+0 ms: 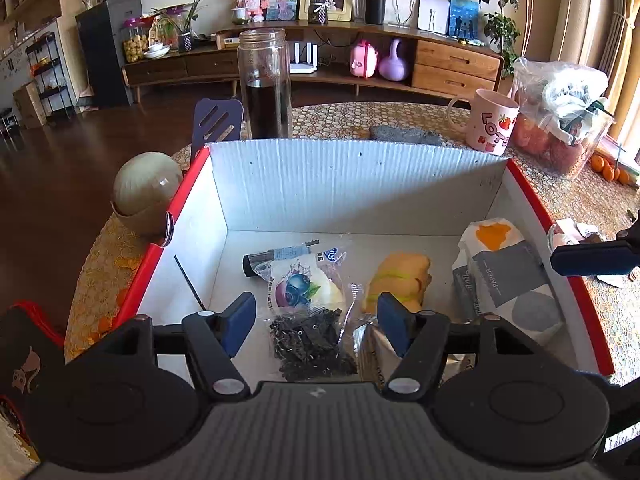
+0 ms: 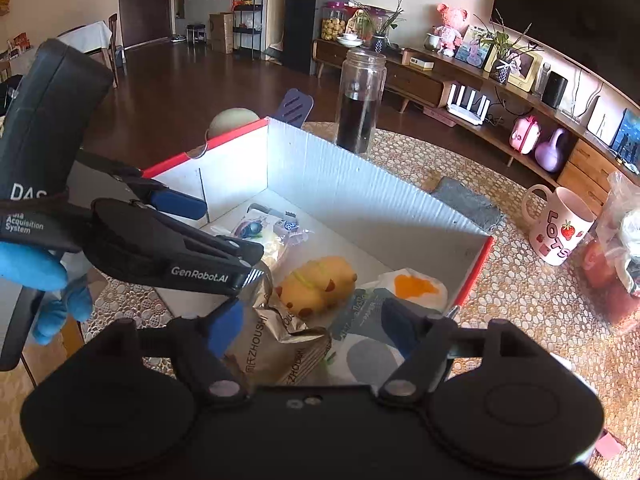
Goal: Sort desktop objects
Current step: 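Withdraw both open tools from the box back over the table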
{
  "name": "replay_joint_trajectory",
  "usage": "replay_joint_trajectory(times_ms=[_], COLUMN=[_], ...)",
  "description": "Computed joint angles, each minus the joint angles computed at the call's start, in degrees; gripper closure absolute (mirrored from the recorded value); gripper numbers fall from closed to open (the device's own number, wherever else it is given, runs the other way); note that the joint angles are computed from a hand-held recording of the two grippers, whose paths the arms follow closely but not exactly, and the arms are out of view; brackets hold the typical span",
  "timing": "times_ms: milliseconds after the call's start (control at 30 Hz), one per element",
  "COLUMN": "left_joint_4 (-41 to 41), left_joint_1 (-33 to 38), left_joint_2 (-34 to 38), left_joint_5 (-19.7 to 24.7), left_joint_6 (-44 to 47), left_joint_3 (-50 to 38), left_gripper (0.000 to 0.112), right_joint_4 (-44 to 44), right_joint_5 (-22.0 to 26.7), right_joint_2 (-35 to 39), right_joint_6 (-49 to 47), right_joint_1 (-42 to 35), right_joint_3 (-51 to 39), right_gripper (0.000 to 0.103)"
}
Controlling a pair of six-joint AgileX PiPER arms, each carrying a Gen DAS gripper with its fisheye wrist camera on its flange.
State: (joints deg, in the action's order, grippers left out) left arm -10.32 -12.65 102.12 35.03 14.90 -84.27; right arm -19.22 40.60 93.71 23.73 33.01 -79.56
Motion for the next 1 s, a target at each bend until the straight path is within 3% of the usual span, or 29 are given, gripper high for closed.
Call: replay_joint_trajectory(times_ms=[200, 333, 600, 1000], left_joint_4=[-1.13, -0.21, 0.97, 7.21], left_joint_1=[-0.97, -2.09, -4.89, -11.80], left_joint_2=[-3.79, -5.96, -9.60, -16.17], left_joint_5=[-1.16, -1.29, -1.73, -3.12], left_joint_6=[-0.87, -1.96, -4.04, -11.77], left_joint_3=[2.95, 4.69, 8.17, 13.62], left_gripper=[0.040, 0.035, 0.035, 0.024], right_joint_4=[0.60, 0.89, 1.21, 1.04], right_joint_5=[-0.39, -1.45, -2.15, -1.65], right_joint_2=[-5.45, -9.08, -18.30, -32.79], right_joint_6=[-0.43, 0.64, 1.99, 4.06], right_joint_1=[-0.15, -0.59, -2.72, -4.67], right_joint_3=[3.51, 6.65, 13.68, 23.38], right_gripper=[0.026, 0.019, 0.013, 0.001])
